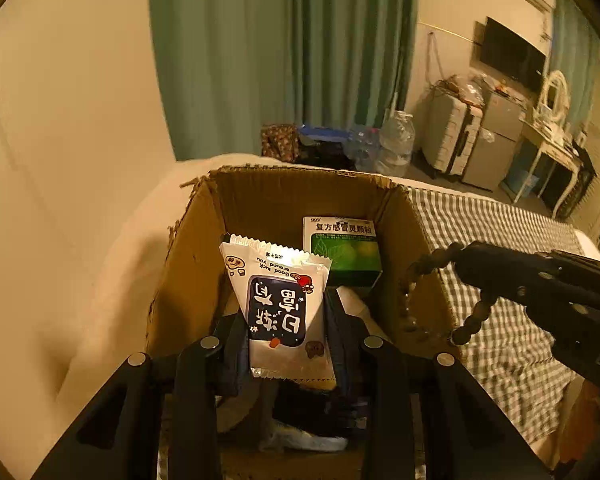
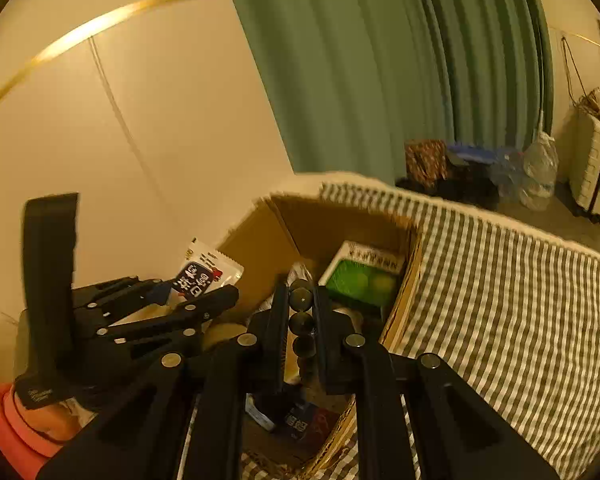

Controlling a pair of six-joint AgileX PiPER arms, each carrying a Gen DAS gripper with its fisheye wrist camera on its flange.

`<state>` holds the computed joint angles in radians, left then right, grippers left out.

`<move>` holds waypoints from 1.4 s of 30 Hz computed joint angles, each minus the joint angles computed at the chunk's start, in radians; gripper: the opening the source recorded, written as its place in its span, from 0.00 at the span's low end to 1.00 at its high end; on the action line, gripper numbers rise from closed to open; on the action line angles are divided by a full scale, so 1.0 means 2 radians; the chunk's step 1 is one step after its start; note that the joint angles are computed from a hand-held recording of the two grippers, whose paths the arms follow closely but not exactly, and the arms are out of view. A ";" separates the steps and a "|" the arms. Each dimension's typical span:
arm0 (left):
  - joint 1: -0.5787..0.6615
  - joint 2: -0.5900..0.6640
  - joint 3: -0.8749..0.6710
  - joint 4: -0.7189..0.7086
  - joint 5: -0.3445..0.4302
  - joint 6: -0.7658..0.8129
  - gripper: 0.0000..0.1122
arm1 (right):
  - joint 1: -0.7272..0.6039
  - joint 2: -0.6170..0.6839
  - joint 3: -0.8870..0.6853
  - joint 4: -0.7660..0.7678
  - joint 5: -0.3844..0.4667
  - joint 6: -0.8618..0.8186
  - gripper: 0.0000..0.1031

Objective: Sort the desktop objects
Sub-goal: 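Carry the snack packet and bracelet into the box and release both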

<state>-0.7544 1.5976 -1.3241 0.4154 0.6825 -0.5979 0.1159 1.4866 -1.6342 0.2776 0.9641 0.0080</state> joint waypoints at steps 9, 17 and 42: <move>-0.005 -0.033 0.052 0.021 -0.048 -0.011 0.87 | -0.019 -0.039 0.022 -0.054 -0.016 0.074 0.83; -0.085 -0.034 0.038 0.067 -0.016 -0.093 0.92 | -0.022 -0.180 0.144 -0.248 -0.007 0.204 1.00; -0.117 -0.009 0.037 0.163 -0.018 -0.186 0.92 | -0.068 -0.223 0.219 -0.250 0.020 0.223 1.00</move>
<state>-0.9887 1.5804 -1.2492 0.7408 0.6473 -0.9700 -0.0205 1.0409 -1.1965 -0.2232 1.0042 0.4535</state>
